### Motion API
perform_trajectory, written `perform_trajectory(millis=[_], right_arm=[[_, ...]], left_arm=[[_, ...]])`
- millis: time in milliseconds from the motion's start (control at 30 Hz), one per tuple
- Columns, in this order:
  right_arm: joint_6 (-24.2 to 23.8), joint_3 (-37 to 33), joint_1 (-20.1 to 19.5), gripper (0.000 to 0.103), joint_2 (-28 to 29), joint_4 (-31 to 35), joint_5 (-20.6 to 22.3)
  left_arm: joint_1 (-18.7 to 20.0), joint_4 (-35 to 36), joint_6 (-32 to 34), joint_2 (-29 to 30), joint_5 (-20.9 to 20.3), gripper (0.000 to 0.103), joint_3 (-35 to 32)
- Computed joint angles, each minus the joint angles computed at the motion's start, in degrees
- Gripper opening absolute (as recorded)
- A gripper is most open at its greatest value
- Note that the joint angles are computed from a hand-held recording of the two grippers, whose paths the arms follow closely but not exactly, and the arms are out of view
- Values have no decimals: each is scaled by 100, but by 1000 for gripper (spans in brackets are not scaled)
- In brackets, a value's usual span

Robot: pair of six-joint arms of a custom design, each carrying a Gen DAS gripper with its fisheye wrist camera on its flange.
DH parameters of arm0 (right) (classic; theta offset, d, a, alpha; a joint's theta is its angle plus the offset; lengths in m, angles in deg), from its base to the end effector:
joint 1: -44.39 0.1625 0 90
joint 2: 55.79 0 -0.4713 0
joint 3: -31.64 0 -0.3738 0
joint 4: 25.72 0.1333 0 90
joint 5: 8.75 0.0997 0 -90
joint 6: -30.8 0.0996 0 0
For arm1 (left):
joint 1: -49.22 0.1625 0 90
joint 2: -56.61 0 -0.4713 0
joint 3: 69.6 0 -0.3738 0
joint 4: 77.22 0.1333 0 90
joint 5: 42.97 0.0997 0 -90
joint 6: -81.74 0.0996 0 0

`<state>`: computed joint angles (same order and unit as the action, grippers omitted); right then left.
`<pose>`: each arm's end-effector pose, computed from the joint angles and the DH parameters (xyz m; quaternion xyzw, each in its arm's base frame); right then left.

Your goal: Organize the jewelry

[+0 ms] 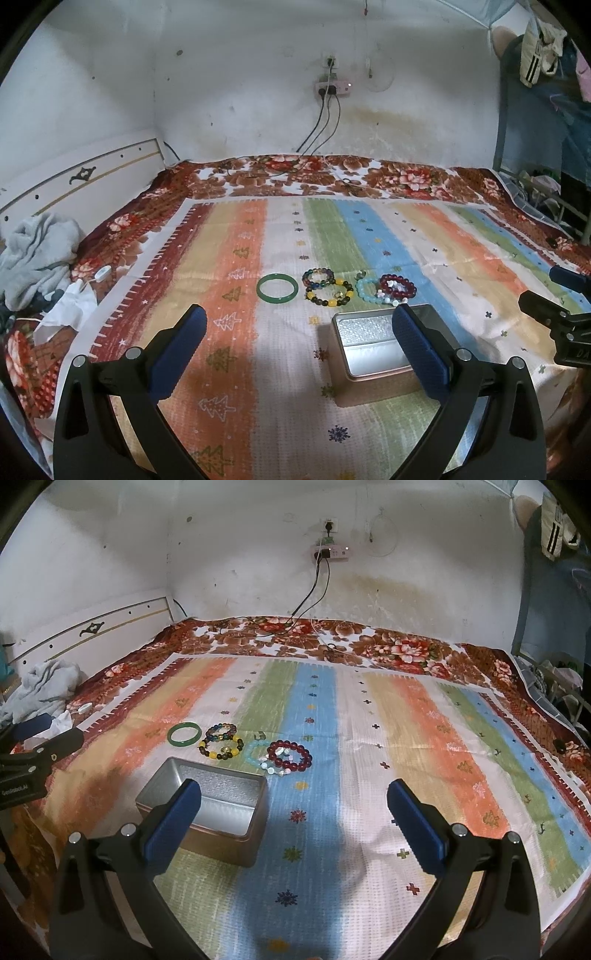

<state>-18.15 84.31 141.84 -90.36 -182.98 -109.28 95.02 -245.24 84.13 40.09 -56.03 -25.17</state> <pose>0.2286 -0.8603 0.3252 0.3943 -0.8161 0.3578 0.2248 -0.4368 -0.7795 0.1836 0.0385 0.7556 -0.5108 0.4082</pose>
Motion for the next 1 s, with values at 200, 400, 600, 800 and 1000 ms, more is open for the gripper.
perform_trajectory(millis=[200,400,600,800,1000], right_arm=[[20,41,-7,99,-15,-1,29],[97,75,-6,99,-30,2,10],[264,-48,-12,99,-9,158,-18],[250,-59,-22,99,-9,173,-13],[248,-49,-26,99,-10,163,-5]], left_arm=[[-16,89,-80,-18,21,98,23],[-1,6,-37,0,1,98,16],[-6,101,-143,5,2,98,32],[15,361,-550,-138,-78,98,229],[21,439,-652,-191,-79,98,309]])
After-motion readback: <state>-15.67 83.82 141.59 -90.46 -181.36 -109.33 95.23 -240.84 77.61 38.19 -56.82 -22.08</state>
